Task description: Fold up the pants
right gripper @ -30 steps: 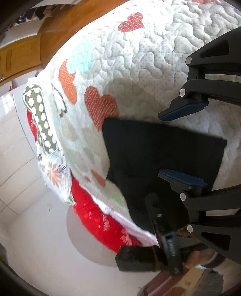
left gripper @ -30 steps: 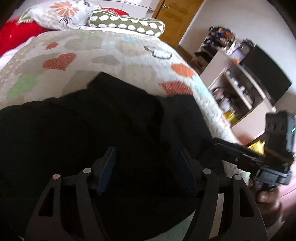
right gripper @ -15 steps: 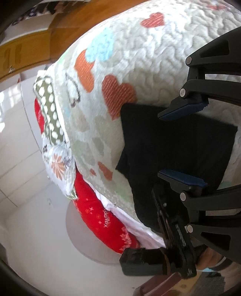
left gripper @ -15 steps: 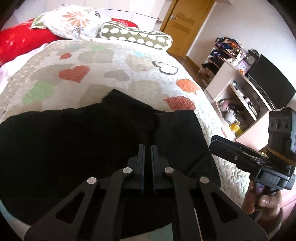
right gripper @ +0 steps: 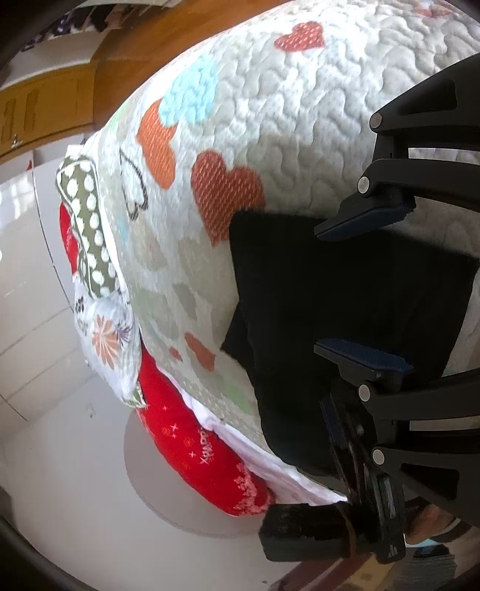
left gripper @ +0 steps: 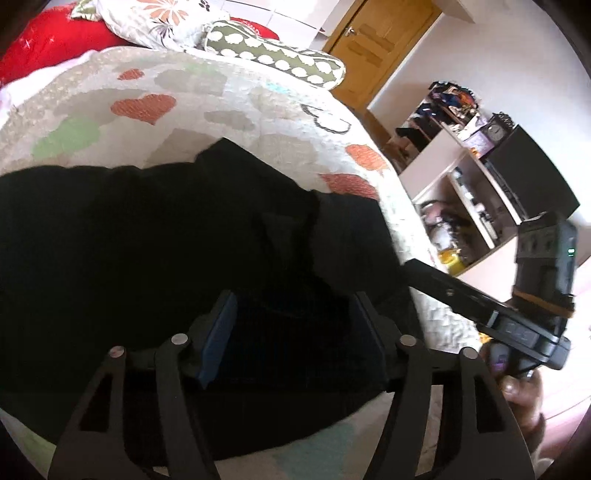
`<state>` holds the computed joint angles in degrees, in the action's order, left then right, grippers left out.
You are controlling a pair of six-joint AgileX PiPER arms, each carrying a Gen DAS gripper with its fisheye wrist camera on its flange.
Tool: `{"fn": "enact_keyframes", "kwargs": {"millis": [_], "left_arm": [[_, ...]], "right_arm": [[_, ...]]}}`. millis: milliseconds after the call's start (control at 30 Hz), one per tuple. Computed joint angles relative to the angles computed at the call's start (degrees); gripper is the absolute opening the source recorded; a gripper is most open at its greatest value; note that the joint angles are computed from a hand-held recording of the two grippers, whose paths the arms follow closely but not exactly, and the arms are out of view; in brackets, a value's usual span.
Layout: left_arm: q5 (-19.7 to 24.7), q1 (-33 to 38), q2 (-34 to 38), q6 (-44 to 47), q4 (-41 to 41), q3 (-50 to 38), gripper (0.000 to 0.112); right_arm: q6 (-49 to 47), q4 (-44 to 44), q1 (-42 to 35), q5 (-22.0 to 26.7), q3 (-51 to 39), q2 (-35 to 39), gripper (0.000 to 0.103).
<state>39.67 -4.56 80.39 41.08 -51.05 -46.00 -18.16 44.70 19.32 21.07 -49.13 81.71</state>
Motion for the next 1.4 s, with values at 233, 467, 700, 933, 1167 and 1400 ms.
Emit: {"fn": "enact_keyframes", "kwargs": {"millis": [233,467,700,933,1167,1400], "left_arm": [[-2.9,-4.9,1.9,-4.2,1.9,-1.1,0.072],[-6.2,-8.0,3.2,-7.6,3.7,-2.0,0.015],[-6.5,-5.3,-2.3,-12.0,11.4,-0.1,0.014],[-8.6,-5.7,-0.3,-15.2,13.0,0.7,0.021],[-6.5,-2.1,-5.5,-15.9,14.5,3.0,0.038],[-4.6,4.3,-11.3,-13.2,14.7,7.0,0.052]], "right_arm": [[-5.2,5.0,-2.0,0.3,1.4,-0.3,0.053],[-0.8,0.4,-0.8,-0.6,-0.6,1.1,0.053],[5.3,-10.3,4.8,-0.6,-8.0,4.9,0.046],[22.2,-28.1,9.1,0.8,-14.9,14.8,0.044],[32.2,-38.1,11.4,3.5,-14.1,10.3,0.044],[37.5,-42.4,15.2,4.1,-13.0,7.7,0.044]]}}
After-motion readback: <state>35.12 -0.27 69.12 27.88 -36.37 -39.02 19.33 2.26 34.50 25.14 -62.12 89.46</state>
